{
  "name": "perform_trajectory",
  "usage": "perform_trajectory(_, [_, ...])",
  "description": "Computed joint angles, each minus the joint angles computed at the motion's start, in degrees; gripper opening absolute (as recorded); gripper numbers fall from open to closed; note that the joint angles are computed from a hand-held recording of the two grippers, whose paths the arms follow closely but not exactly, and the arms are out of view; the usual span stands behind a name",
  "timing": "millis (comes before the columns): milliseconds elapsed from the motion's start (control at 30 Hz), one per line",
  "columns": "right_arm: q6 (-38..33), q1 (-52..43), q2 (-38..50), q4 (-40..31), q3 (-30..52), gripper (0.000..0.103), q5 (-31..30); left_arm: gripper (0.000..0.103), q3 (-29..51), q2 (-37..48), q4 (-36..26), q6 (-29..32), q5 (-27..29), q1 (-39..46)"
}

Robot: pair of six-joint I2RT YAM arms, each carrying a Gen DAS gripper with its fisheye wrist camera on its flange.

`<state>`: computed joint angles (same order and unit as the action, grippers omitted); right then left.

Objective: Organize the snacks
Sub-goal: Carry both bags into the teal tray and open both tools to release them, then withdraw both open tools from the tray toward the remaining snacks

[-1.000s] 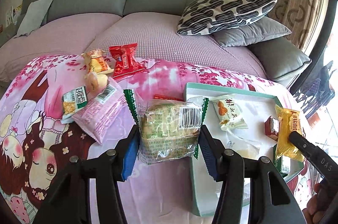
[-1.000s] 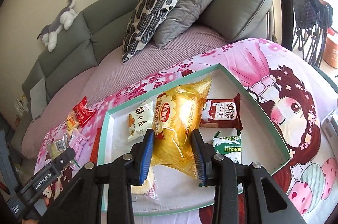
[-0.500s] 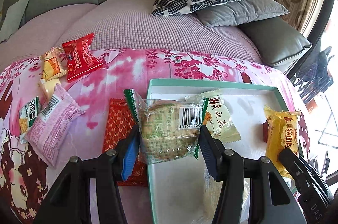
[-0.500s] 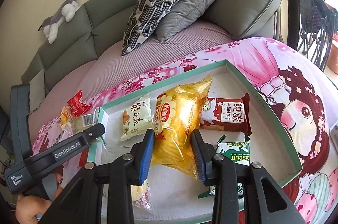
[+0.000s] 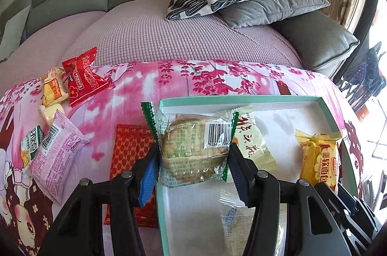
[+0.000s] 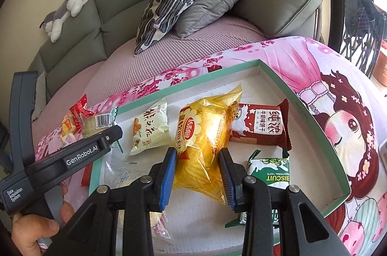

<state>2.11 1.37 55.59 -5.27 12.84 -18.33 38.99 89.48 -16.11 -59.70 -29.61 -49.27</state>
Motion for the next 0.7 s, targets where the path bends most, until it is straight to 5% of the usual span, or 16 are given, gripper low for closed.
perform_trajectory(367, [0.15,0.17,1.4,0.32,0.32,0.04,0.06,0.066,2.28,1.55,-2.31,-1.42,1.04,-1.17])
perform_trajectory(467, [0.33,0.12,1.91,0.06,0.52,0.055,0.43,0.068,2.19,0.17,-4.31,-2.74,0.04,-2.36])
perform_trajectory(567, [0.33,0.76,0.62,-1.21,0.62,0.059,1.4,0.076,1.79,-1.77,-7.26,-4.87,-1.3,-3.98])
perform_trajectory(700, [0.17,3.72,-2.85,-4.37,0.7,0.085,5.24,0.079,0.75,-4.8,-12.41,-9.55,-3.19,-6.76])
